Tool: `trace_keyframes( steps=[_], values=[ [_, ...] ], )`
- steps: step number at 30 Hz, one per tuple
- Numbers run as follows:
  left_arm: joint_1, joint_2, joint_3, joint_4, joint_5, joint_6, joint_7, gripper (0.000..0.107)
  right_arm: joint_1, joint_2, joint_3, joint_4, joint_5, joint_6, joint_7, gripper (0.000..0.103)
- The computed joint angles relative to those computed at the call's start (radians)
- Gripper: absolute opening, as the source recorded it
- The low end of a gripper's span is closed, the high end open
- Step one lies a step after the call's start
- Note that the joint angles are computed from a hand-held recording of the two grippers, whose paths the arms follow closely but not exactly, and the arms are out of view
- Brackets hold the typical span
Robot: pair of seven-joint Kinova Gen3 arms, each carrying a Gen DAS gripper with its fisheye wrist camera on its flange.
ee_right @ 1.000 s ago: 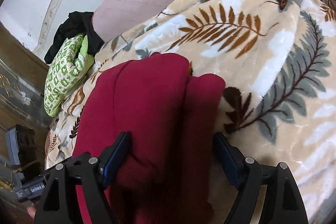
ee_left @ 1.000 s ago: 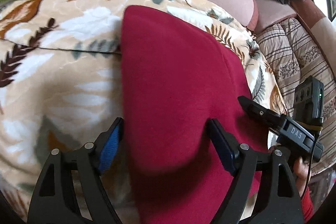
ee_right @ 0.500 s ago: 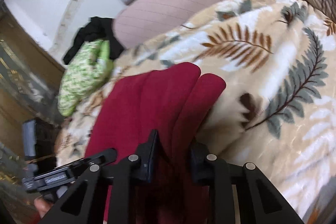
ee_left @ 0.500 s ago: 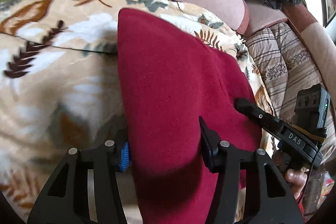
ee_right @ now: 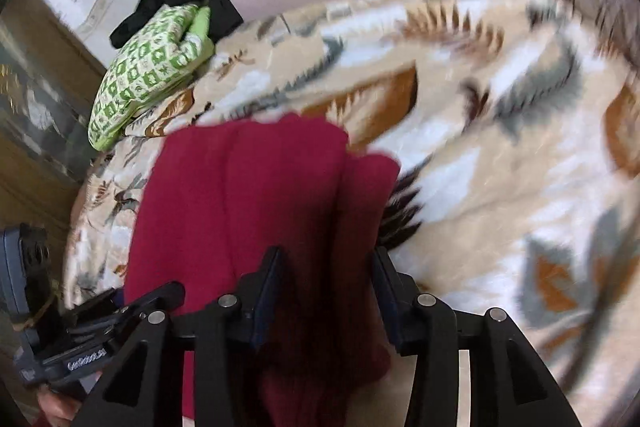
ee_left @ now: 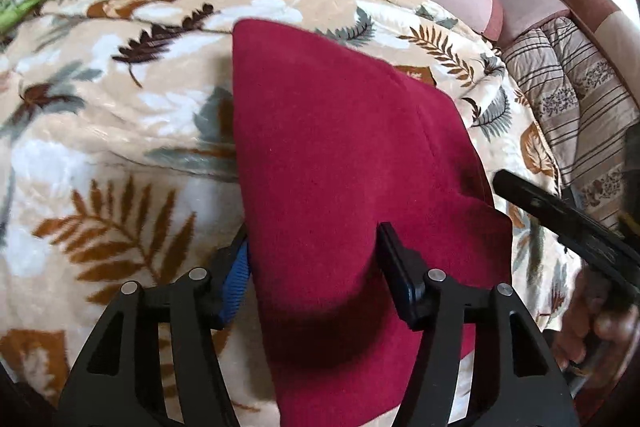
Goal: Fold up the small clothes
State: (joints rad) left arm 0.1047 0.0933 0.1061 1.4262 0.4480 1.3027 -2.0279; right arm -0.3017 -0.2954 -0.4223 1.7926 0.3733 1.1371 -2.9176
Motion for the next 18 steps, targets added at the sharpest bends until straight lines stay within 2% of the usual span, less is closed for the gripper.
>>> trace_keyframes(
  steps=[3, 5, 6, 10, 13, 18],
  values=[
    [0.007, -0.029, -0.002, 0.013, -0.029, -0.039, 0.012, 0.06, -0.033, 0.035, -0.044, -0.075, 0.055, 0.043, 0.058, 0.043],
    [0.016, -0.061, -0.002, 0.04, -0.052, -0.094, 0.016, 0.06, -0.057, 0.055, -0.041, -0.079, 0.067, 0.008, 0.075, 0.042],
    [0.019, -0.066, -0.003, 0.043, -0.061, -0.105, 0.017, 0.06, -0.076, 0.076, -0.028, -0.083, 0.068, 0.0, 0.083, 0.038],
    [0.024, -0.081, -0.007, 0.055, -0.071, -0.13, 0.004, 0.06, -0.1, 0.164, -0.036, -0.068, 0.094, 0.056, 0.048, 0.032],
    [0.032, -0.107, -0.007, 0.075, -0.094, -0.176, 0.01, 0.06, -0.151, 0.139, 0.02, -0.015, 0.098, 0.02, -0.011, 0.033],
    [0.04, -0.136, -0.011, 0.094, -0.119, -0.212, 0.024, 0.06, -0.187, 0.129, -0.002, -0.06, 0.126, 0.094, -0.048, 0.035]
  ],
)
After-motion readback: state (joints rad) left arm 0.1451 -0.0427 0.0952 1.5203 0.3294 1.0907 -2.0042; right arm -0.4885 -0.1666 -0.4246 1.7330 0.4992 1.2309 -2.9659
